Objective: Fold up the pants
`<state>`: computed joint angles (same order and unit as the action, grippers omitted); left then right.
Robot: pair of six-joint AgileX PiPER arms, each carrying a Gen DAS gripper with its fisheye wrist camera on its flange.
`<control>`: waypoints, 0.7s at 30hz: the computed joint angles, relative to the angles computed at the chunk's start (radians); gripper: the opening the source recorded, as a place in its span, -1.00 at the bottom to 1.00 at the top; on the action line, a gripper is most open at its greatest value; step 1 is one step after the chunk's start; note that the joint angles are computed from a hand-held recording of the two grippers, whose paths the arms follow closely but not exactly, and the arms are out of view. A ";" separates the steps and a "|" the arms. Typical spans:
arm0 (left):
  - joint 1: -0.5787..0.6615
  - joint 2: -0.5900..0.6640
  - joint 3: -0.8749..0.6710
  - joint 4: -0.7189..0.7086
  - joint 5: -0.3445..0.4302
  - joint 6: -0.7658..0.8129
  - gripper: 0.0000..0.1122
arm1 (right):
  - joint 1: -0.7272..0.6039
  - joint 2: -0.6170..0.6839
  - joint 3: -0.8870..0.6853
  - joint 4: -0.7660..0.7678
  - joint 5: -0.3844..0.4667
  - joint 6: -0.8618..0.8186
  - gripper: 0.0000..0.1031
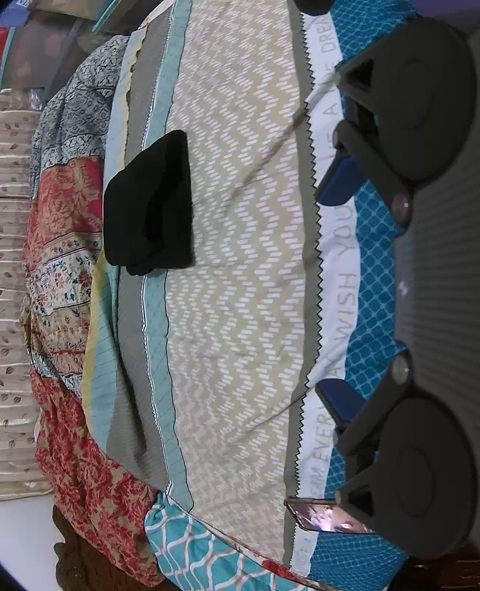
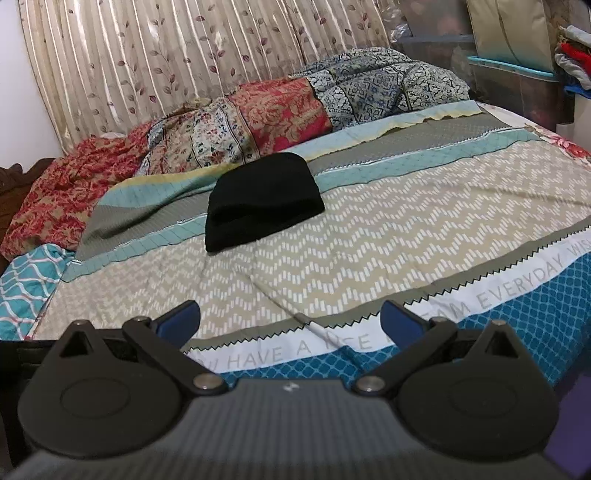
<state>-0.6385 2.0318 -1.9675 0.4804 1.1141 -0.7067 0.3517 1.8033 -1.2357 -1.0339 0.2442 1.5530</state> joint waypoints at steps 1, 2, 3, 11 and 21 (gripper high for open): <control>-0.001 0.002 0.000 0.001 0.000 0.001 0.83 | 0.000 0.000 0.000 0.007 0.000 -0.005 1.00; -0.003 0.002 0.000 0.001 0.001 0.002 0.83 | 0.001 0.001 -0.001 0.008 0.001 -0.006 1.00; -0.002 0.002 -0.001 -0.003 0.002 0.006 0.83 | -0.001 0.001 -0.002 0.011 0.000 -0.009 1.00; -0.008 -0.033 0.050 0.025 -0.058 -0.017 0.83 | -0.013 0.008 -0.012 0.133 -0.014 -0.121 1.00; -0.026 -0.004 0.007 0.054 0.003 -0.004 0.83 | -0.030 0.009 -0.022 0.312 -0.009 -0.279 1.00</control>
<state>-0.6643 2.0283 -1.9602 0.5343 1.1166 -0.7102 0.3216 1.8122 -1.2576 -0.7220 0.2350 1.2741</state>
